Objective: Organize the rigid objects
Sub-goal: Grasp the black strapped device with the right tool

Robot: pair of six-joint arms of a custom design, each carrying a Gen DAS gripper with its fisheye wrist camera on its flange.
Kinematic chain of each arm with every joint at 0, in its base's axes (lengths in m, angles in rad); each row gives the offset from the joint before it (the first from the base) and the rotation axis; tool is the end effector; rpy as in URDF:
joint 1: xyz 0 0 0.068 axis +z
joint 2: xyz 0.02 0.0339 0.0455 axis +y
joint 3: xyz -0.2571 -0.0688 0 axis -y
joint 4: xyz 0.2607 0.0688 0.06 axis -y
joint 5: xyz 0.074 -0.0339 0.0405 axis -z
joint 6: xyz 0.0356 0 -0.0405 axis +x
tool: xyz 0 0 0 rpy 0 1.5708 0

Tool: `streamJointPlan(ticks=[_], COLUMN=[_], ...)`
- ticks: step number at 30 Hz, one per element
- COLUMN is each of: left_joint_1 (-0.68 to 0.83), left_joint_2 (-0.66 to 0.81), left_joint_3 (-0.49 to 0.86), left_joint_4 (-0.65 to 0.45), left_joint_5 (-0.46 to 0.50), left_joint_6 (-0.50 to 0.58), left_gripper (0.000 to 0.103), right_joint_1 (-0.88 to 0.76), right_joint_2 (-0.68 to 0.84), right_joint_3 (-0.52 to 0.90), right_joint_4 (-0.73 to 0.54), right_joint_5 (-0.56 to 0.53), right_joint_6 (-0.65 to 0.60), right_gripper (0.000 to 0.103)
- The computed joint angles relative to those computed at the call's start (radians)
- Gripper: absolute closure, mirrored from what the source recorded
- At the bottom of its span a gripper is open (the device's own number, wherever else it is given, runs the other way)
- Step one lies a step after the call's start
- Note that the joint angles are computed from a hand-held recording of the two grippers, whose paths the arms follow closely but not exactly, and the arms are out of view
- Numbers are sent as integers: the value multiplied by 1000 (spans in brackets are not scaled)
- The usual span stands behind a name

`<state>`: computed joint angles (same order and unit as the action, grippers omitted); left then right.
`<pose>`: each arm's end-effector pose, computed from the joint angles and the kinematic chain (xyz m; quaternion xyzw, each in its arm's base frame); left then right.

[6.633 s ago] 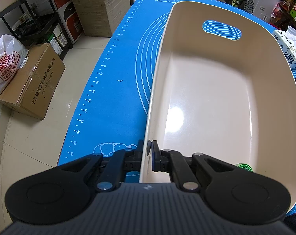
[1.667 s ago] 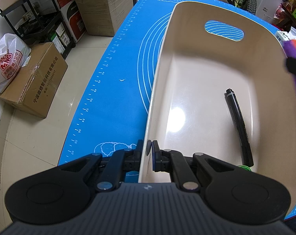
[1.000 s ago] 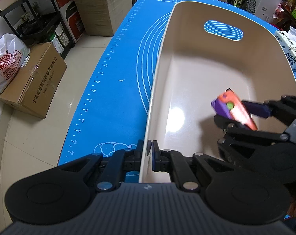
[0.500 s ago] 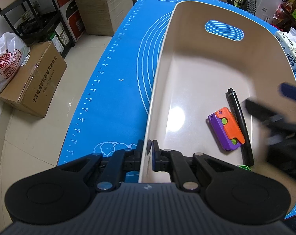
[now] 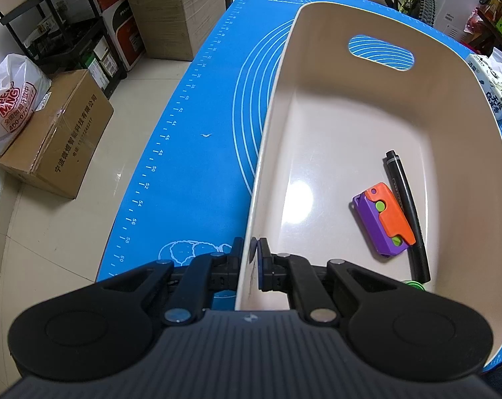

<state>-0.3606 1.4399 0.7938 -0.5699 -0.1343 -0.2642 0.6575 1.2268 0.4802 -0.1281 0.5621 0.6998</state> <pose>0.2531 -0.0903 0.1569 0.0355 0.9815 0.0087 0.1878 0.1954 0.1269 0.1426 0.1137 0.9010 0.0027 0.4187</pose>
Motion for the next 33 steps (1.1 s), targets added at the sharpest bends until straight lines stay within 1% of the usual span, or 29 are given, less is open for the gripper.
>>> streamJointPlan(ticks=[3, 5, 8, 10, 14, 17, 20, 27, 29, 30, 33], left_joint_1=[2, 5, 6, 6, 3, 1, 0, 0, 0, 0, -2], left_joint_2=[-2, -1, 0, 0, 0, 2, 4, 6, 6, 6, 9], left_joint_3=[-3, -3, -2, -2, 0, 2, 4, 5, 5, 5, 7], left_joint_4=[2, 3, 1, 1, -1, -2, -3, -3, -3, -2, -2], left_joint_5=[1, 4, 5, 4, 1, -2, -2, -2, -2, -3, -8], left_joint_6=[3, 4, 5, 6, 5, 5, 3, 4, 4, 4, 5], left_gripper=[94, 94, 94, 94, 94, 93, 93, 93, 93, 93, 93], right_joint_1=[-31, -66, -105, -128, -135, -143, -150, -179, -197, -192, -183], right_joint_2=[40, 97, 161, 219, 313, 369, 394, 472, 494, 498, 517], right_joint_3=[-68, -97, -136, -144, -121, -94, -69, -39, -43, -50, -18], right_joint_4=[76, 159, 246, 311, 379, 408, 416, 446, 473, 496, 472], right_joint_5=[-9, -54, -107, -144, -161, -168, -177, -191, -215, -204, -196], right_joint_6=[13, 22, 58, 75, 80, 67, 73, 141, 149, 148, 137], right_gripper=[16, 16, 16, 16, 16, 16, 16, 18, 18, 18, 18])
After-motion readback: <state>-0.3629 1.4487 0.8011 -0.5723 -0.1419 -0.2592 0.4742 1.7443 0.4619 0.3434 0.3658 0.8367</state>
